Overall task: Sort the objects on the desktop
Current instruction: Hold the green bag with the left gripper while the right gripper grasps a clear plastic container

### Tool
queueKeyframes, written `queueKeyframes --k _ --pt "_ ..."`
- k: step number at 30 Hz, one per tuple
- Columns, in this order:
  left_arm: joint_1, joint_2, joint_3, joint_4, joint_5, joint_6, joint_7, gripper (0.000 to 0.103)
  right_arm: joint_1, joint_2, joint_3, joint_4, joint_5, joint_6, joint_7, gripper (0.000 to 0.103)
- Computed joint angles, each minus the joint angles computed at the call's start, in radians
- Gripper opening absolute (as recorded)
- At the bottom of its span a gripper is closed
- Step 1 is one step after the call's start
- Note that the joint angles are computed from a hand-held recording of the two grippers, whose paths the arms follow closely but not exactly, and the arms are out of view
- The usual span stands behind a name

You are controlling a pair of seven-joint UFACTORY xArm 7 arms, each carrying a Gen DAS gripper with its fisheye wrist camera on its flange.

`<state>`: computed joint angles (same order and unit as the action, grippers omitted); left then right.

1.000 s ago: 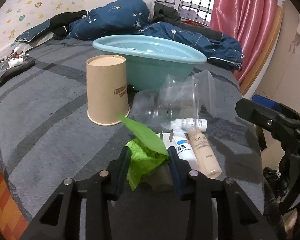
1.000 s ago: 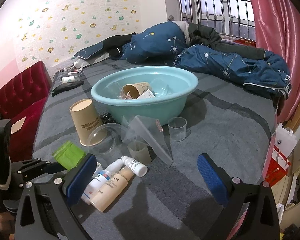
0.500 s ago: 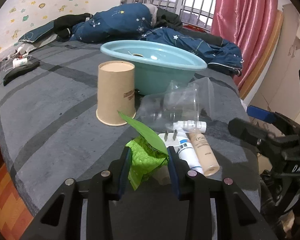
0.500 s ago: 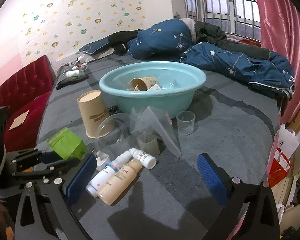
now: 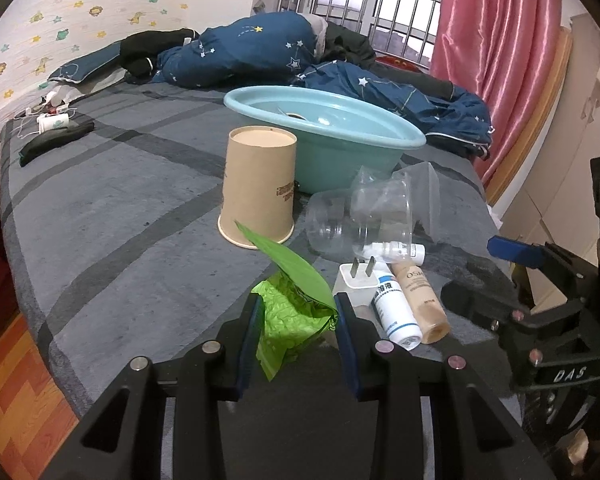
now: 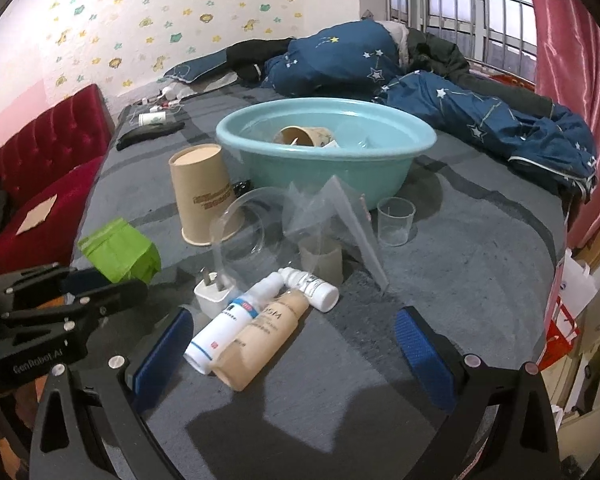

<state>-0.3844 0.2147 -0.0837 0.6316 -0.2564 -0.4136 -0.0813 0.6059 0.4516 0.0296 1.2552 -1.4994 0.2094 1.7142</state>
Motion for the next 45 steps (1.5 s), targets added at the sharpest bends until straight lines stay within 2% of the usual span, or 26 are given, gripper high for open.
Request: queueKeyframes --k 8,16,29,32,38,45 --pt "0.033 -0.012 -0.014 -0.021 0.045 -0.015 -0.043 0.039 0.018 0.008 -0.002 -0.013 0.103 -0.006 -0.11 0.101" --pt "0.046 -0.02 -0.018 -0.037 0.064 -0.02 -0.061 0.039 0.054 0.015 -0.039 -0.01 0.148 -0.018 -0.141 0.096" --pt "0.062 -0.032 -0.017 -0.051 0.085 -0.016 -0.078 0.039 0.098 0.04 -0.073 0.005 0.255 -0.031 -0.242 0.093" --pt "0.06 -0.033 -0.015 -0.052 0.082 -0.014 -0.075 0.039 0.109 0.042 -0.087 0.006 0.287 -0.035 -0.252 0.086" --pt "0.079 -0.03 -0.023 -0.052 0.113 -0.016 -0.095 0.039 0.135 0.046 -0.127 0.014 0.313 -0.034 -0.243 0.084" --pt "0.094 -0.026 -0.024 -0.051 0.141 -0.019 -0.118 0.039 0.142 0.056 -0.138 0.03 0.333 -0.039 -0.269 0.082"
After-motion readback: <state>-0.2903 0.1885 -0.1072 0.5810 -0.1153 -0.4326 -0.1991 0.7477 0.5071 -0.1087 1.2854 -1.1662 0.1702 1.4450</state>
